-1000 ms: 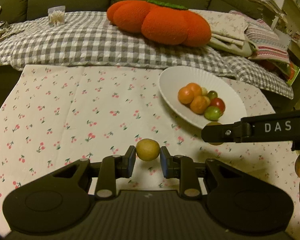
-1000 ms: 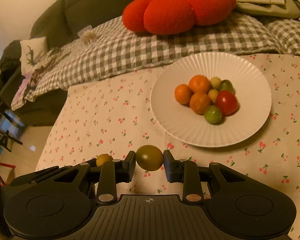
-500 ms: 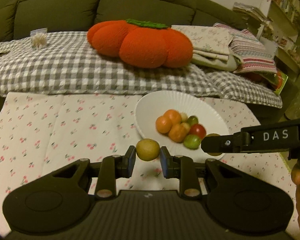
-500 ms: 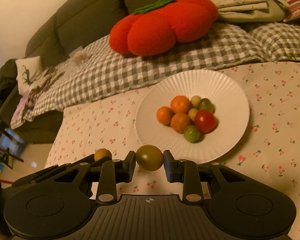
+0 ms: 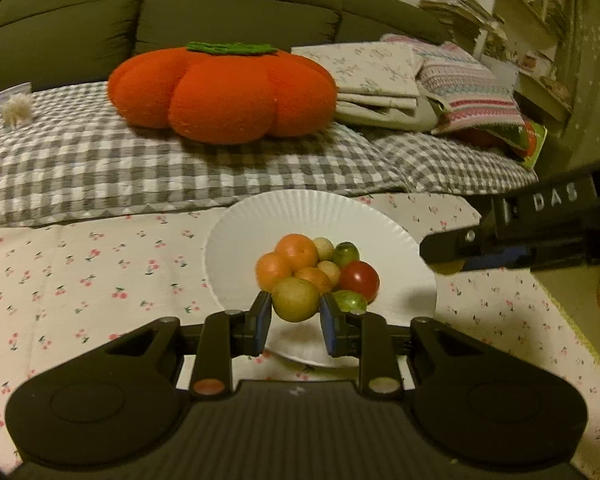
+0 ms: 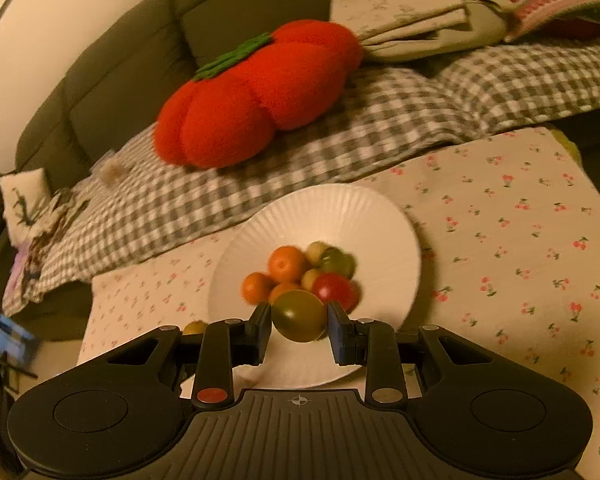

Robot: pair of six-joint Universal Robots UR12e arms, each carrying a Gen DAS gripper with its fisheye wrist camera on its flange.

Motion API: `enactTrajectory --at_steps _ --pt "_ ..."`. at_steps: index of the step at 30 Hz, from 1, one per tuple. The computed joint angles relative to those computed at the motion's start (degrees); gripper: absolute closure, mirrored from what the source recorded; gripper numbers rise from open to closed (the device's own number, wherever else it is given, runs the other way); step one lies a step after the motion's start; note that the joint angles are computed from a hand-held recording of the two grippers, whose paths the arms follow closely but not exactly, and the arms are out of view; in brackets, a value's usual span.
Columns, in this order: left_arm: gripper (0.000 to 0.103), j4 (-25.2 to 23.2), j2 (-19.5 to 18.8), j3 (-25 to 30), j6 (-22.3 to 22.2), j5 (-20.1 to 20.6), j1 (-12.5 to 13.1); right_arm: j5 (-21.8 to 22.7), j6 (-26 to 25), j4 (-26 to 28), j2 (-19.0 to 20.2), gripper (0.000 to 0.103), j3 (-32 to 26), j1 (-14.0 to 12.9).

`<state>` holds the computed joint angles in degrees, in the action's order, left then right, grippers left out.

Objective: Organize fruits
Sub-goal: 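Carry the yellow and olive-green fruits over the plate with both grippers, then open the left gripper onto the plate while the right gripper releases its fruit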

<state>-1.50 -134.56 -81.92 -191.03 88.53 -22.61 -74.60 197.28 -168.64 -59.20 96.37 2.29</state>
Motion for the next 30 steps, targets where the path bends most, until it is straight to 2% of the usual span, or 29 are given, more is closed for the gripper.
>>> enactTrajectory --at_steps 5,16,23,30 --pt "0.078 -1.76 -1.29 1.65 1.91 0.07 -0.43 -2.07 0.39 1.15 0.99 0.075 -1.21 -0.34" --pt "0.078 -3.57 -2.97 3.65 2.86 -0.38 -0.61 -7.19 -3.36 4.62 3.44 0.075 -4.12 0.41" --pt "0.078 -3.86 -3.66 4.34 3.71 0.08 -0.66 -8.69 -6.75 5.47 4.69 0.075 -5.29 0.65" --pt "0.074 -3.93 -3.71 4.48 2.64 -0.19 -0.35 -9.21 -9.68 5.27 5.34 0.075 -5.8 1.18"
